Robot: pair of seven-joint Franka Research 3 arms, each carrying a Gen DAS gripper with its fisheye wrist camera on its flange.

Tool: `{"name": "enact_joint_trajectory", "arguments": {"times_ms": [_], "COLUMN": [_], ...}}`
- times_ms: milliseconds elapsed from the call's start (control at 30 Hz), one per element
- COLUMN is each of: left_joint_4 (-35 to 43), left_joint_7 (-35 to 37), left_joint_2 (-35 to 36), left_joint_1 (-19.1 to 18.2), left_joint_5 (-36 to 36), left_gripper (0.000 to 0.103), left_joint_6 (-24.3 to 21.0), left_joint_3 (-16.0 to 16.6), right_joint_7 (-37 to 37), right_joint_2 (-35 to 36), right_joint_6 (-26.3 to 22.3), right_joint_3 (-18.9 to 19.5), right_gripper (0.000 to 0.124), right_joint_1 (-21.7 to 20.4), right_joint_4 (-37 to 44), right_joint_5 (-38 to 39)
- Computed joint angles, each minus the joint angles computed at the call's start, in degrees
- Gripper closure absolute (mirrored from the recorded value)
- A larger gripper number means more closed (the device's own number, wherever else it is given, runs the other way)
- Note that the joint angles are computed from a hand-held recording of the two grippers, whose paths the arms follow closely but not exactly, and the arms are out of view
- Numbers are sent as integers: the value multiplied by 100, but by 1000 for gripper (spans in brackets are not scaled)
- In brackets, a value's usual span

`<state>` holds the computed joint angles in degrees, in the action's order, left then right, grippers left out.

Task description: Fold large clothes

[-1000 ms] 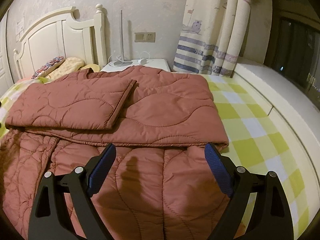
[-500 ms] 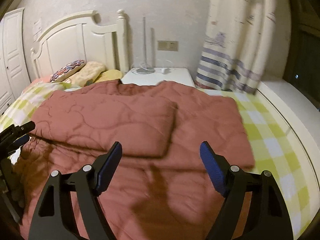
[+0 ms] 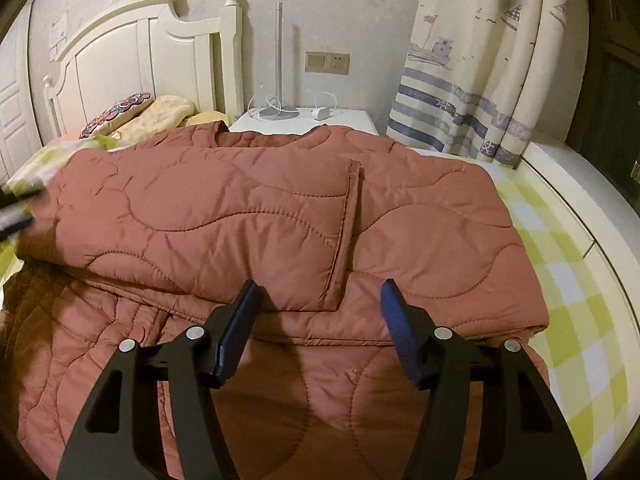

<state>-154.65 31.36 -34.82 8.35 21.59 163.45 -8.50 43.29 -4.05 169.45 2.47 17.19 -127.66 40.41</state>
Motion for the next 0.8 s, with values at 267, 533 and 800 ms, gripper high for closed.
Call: {"name": "enact_joint_trajectory", "arguments": {"times_ms": [267,533,800], "left_joint_4": [-153,386,777], "left_joint_7": [130,1355,2394], "left_joint_2": [-300,528,991], "left_joint_1": [-85,-677,-1543], "left_joint_5": [-334,-907,-2201], "left_gripper": [14,14,14], "left_joint_6": [947,329,457], "left_joint_3": [441,991,2047], "right_joint_7": [-13,-67,-238], "right_joint_2": [-1,-28,-12], "right_joint_6": [-73,-93,-205], "right_joint_3": [-8,-11,-33], "right_gripper": [64,63,63], "right_joint_1": [-5,10,12], "right_joint_4": [32,22,84], "right_joint_5": [70,125,341]}}
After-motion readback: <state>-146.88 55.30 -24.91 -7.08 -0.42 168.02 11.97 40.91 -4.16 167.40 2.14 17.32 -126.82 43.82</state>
